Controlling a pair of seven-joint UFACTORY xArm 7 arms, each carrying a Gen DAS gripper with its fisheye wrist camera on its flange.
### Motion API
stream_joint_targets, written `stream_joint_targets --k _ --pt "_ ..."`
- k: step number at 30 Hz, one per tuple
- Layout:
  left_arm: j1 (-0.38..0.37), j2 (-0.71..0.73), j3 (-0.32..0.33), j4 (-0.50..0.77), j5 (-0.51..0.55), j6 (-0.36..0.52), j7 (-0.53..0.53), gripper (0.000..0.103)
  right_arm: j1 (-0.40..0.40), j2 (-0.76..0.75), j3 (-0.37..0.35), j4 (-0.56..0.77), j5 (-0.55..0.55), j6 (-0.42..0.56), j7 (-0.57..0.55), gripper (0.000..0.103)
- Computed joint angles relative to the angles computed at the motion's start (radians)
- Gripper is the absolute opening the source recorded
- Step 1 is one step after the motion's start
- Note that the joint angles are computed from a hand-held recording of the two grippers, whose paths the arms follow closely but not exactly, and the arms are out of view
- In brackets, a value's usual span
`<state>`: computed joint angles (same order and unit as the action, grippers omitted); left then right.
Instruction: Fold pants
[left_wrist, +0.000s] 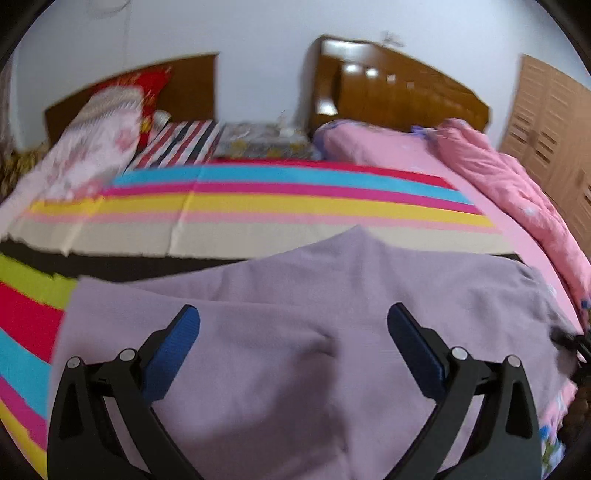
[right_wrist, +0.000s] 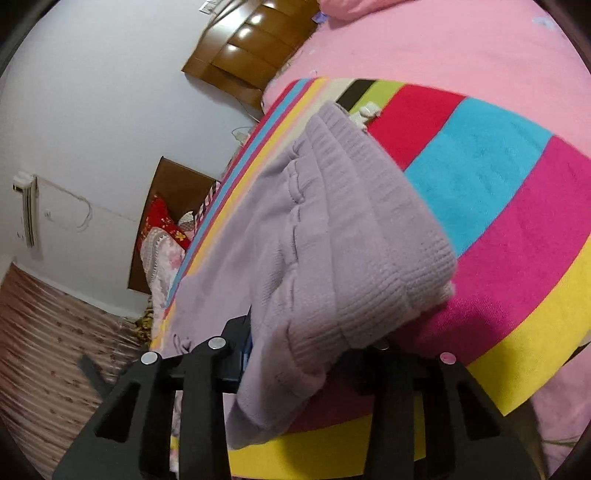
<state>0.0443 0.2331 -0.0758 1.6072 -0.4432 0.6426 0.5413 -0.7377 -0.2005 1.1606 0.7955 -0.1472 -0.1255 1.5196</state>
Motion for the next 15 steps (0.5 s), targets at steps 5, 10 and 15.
stream_joint_targets --k 5,10,15 --pt "-0.062 -0.123 -0.004 -0.162 0.129 -0.021 0.051 0.101 -0.11 -0.05 0.113 -0.034 0.059 -0.09 0.014 0.038" --pt "-0.094 -0.098 0.01 -0.265 0.253 -0.118 -0.055 0.102 -0.073 -0.059 0.087 -0.032 0.113 -0.067 -0.019 0.038" --pt "-0.08 -0.093 0.01 -0.259 0.175 -0.091 -0.005 0.102 -0.077 -0.076 0.089 -0.014 0.1 -0.017 0.002 0.038"
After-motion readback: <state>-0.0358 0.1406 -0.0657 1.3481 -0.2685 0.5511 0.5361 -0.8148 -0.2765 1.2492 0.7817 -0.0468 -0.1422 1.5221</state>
